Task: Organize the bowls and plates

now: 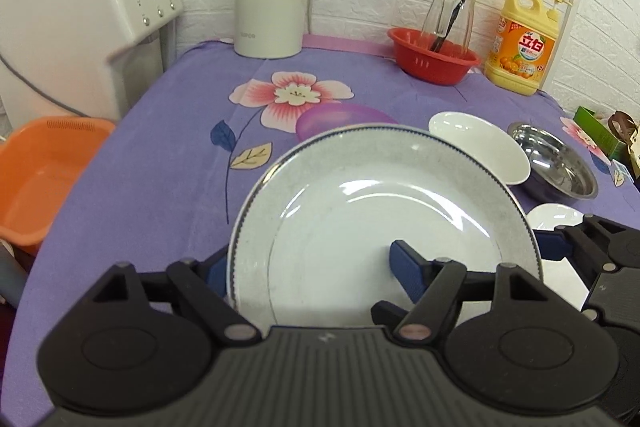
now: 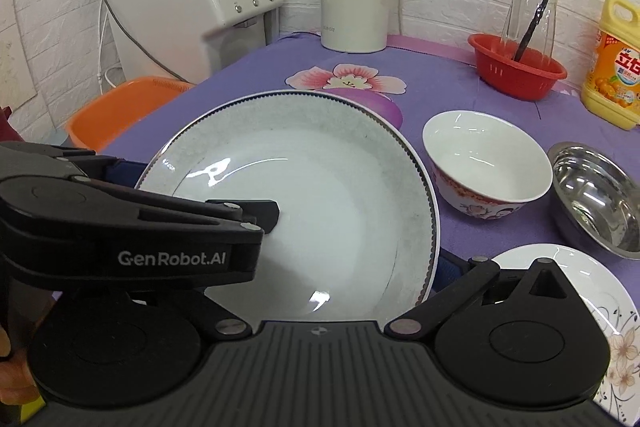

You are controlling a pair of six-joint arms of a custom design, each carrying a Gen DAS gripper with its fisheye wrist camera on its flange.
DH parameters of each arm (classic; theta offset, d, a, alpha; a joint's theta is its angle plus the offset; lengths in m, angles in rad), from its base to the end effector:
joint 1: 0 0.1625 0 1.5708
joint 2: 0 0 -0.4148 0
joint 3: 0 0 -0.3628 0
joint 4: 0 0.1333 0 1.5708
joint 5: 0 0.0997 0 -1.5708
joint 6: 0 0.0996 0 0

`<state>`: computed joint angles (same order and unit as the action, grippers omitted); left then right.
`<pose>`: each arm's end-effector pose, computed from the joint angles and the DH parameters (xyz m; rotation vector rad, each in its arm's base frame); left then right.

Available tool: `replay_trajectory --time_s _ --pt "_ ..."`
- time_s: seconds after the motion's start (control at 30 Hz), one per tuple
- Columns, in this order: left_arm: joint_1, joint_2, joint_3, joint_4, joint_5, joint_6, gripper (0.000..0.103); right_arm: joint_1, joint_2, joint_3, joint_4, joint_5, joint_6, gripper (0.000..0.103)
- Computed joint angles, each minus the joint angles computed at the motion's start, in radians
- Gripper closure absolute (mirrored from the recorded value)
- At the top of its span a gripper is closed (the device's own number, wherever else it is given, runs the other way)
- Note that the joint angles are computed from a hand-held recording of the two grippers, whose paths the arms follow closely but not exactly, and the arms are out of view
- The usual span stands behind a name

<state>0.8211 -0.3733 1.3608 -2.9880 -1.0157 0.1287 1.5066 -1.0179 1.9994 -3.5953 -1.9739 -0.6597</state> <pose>-0.3492 -0.6477 -0.0245 0.9731 2.4570 -0.7776 0.0588 -0.5537 0.2539 0.4015 -2.1952 1.0305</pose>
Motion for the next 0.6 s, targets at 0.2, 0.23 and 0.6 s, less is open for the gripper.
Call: replay_trajectory --time_s 0.2,0.23,0.6 --pt "0.004 0.003 0.006 -0.010 0.010 0.005 0.030 -0.013 -0.002 -0.017 0.051 0.025 0.052 0.000" --pt "0.009 0.005 0.004 -0.008 0.011 -0.003 0.030 -0.017 0.001 -0.022 0.062 0.027 0.061 0.000" --pt "0.064 0.020 -0.035 0.048 -0.040 -0.042 0.028 -0.038 0.036 -0.074 0.157 0.046 0.029 0.000"
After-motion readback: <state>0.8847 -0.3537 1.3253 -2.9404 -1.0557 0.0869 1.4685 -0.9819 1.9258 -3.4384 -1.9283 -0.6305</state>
